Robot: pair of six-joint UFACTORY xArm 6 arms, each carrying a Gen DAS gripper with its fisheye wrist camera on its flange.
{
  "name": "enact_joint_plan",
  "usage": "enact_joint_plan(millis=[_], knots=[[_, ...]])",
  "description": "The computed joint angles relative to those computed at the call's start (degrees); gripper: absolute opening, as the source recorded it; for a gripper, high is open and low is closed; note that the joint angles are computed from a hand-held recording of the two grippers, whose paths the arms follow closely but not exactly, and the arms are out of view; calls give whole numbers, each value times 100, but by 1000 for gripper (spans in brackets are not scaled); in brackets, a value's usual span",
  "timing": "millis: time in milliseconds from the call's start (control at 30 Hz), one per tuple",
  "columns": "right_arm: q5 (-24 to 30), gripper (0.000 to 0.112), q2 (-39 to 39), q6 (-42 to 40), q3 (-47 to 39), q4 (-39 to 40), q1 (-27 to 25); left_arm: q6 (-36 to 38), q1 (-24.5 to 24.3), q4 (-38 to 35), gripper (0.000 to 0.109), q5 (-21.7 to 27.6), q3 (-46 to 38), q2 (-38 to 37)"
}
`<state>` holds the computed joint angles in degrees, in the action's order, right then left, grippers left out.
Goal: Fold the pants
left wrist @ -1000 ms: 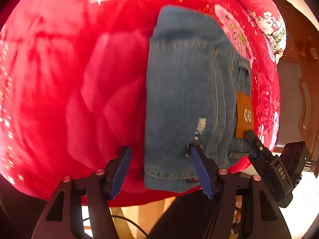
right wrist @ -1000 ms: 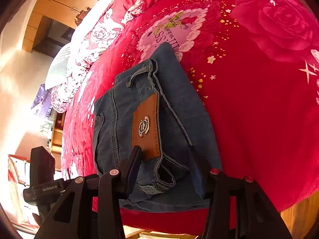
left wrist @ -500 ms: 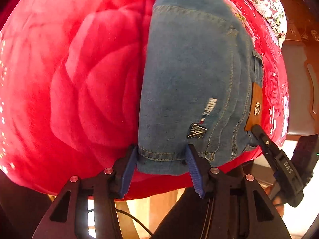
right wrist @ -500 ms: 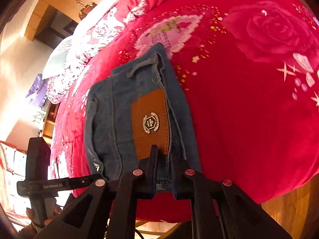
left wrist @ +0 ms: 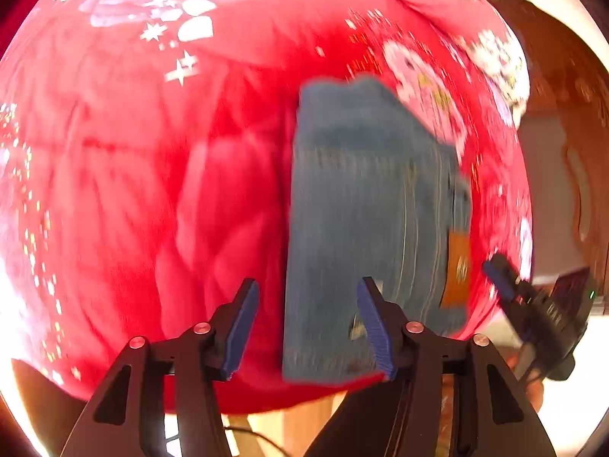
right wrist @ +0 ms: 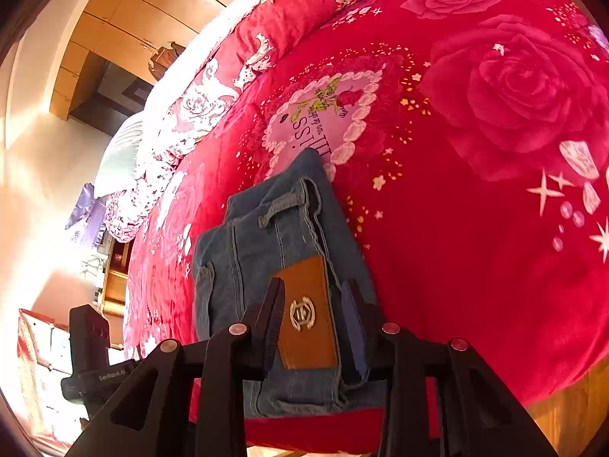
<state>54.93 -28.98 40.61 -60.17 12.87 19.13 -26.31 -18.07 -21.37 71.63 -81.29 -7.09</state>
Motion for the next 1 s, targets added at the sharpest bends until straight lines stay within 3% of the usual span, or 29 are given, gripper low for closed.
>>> enact_joint_plan(millis=[233, 333, 367, 400, 433, 600, 700, 800, 900, 1000], knots=[[-301, 34, 1189, -358, -664, 150, -157, -164, 109, 168, 66, 87, -1242, 1183], [-443, 34, 1539, -454, -823, 18, -145, -156, 47, -175, 64, 85, -1432, 1596], [-380, 27, 1659, -554, -904, -10, -143, -113, 71, -335, 60, 178, -1521, 1722], [-189, 17, 1823, -738, -1093, -102, -124, -120, 90, -396, 47, 214, -1600, 1809], [-68, 9, 1916, -883, -1232, -221, -108, -211, 51, -298, 45, 132, -1725, 1929], [-400, 8, 1971, -1324, -1696, -418, -133, -519, 34, -411, 41, -548, -1476, 1775], [-57, 8, 2308, -1239, -1932, -664, -254, -764, -119, 271, 38, -308, -1928, 2200], [219, 8, 2462, -1226, -1784, -716, -271, -875, -125, 332, 42, -275, -1952, 2333], [-50, 14, 2278, -1093, -1450, -702, -246, -843, -111, 321, 42, -172, -1988, 2308], [-179, 15, 1867, -1117, -1179, 8, -448, -626, -95, 276, 40, 16, -1934, 2091]])
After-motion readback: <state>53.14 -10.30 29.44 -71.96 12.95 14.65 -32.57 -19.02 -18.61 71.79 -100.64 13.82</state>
